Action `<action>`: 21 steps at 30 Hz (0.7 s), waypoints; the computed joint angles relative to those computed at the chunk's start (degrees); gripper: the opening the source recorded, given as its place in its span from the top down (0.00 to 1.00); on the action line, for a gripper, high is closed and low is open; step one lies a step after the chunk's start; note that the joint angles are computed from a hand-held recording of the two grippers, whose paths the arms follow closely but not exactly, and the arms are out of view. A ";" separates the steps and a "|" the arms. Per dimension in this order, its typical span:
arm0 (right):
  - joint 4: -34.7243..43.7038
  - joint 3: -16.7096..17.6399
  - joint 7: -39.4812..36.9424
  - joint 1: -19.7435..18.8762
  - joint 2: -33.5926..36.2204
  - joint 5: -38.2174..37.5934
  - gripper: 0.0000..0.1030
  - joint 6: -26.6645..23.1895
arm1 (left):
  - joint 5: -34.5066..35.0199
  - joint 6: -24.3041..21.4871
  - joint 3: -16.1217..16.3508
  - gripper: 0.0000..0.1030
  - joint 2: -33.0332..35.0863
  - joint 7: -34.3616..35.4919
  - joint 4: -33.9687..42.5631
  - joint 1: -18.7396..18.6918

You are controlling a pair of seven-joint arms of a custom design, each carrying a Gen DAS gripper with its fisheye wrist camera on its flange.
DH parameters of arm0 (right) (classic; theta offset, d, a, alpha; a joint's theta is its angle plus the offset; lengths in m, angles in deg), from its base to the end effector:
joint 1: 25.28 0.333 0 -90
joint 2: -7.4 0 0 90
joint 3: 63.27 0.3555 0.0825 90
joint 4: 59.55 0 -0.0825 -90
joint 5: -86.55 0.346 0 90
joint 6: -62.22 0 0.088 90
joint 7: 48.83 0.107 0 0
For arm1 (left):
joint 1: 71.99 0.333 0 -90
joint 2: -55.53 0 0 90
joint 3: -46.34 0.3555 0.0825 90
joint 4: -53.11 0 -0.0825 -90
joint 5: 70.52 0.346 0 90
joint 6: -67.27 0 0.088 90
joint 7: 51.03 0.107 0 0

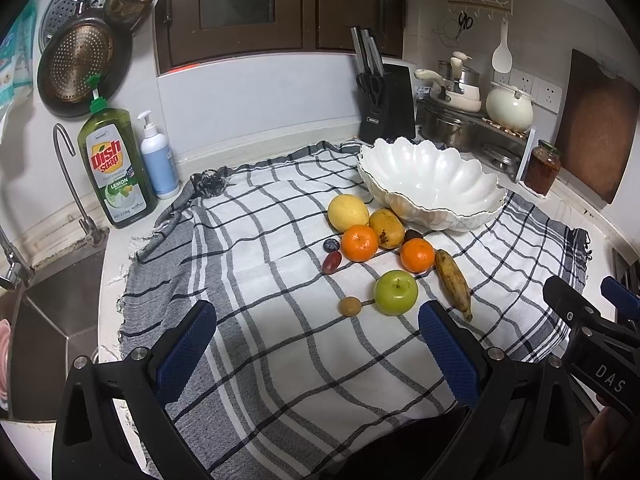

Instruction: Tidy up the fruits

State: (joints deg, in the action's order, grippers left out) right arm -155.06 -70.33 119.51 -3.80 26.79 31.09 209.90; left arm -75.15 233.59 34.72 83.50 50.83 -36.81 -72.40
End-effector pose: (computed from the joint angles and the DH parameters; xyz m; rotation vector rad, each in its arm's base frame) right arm 0.6448 0.1932 0.5219 -1.3476 2.0314 -0.9789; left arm 0.7124 -0.1117 0.5189 -1.4902 1.9808 -0.9184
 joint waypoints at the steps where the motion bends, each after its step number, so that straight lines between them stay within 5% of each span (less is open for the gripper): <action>1: 0.00 -0.01 0.00 0.01 0.00 0.00 0.04 0.00 | 0.02 0.09 0.03 0.00 -0.03 -0.06 -0.07 -0.02; 21: 0.05 -0.01 0.21 0.02 -0.04 -0.11 0.04 -0.14 | 0.50 0.19 0.30 0.00 -0.22 -0.59 -0.49 -0.36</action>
